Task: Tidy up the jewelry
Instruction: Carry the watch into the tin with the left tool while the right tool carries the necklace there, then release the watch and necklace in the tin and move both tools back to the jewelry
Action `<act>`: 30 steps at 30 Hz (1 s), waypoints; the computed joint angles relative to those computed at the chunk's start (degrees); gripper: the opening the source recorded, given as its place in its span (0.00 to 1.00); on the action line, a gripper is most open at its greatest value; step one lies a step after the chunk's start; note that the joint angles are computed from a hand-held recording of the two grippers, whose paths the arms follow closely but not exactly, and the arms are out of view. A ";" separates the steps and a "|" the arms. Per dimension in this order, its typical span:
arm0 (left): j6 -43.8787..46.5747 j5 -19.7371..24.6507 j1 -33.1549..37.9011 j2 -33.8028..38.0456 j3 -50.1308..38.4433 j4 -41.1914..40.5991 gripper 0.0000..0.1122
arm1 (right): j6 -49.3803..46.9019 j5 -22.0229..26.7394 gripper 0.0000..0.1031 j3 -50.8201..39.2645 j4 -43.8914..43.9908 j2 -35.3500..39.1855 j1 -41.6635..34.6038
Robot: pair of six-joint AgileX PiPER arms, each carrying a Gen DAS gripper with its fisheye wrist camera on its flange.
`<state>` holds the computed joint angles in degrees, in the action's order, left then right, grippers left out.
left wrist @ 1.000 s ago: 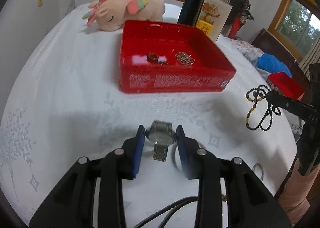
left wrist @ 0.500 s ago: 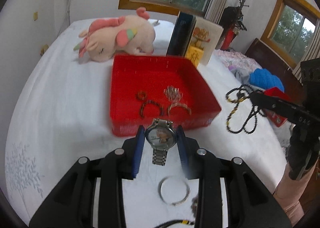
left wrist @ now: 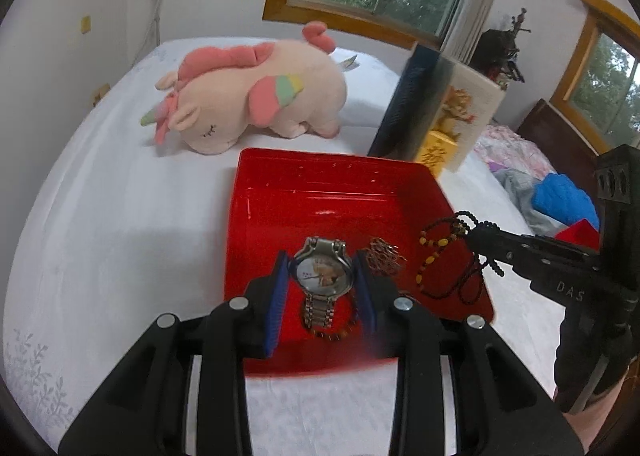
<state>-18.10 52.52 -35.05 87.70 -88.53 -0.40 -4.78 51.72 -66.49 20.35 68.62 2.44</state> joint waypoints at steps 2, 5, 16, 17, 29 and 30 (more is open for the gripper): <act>1.10 0.24 1.03 3.30 -2.35 -1.28 0.27 | 0.51 -1.37 0.10 -1.06 -0.99 2.84 0.46; 1.13 0.84 1.73 7.29 -5.51 -1.07 0.27 | 0.18 -2.46 0.10 -2.61 -0.86 6.83 0.54; 1.39 4.49 3.22 17.51 -15.11 -1.60 0.28 | 4.85 -3.62 0.11 -6.63 -7.08 15.53 2.15; 1.20 4.94 3.47 17.99 -15.40 -1.59 0.28 | 5.09 -3.55 0.14 -6.59 -7.24 15.71 1.96; -0.78 3.10 2.49 14.97 -12.80 1.71 0.29 | 8.49 -5.60 0.28 -4.72 -11.68 13.12 3.86; -1.01 2.96 2.33 14.82 -12.50 2.01 0.30 | 8.69 -5.67 0.29 -4.43 -11.82 12.74 4.02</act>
<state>-19.11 55.48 -32.72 102.52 -101.03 1.61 3.90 46.05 -70.92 8.52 81.37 6.46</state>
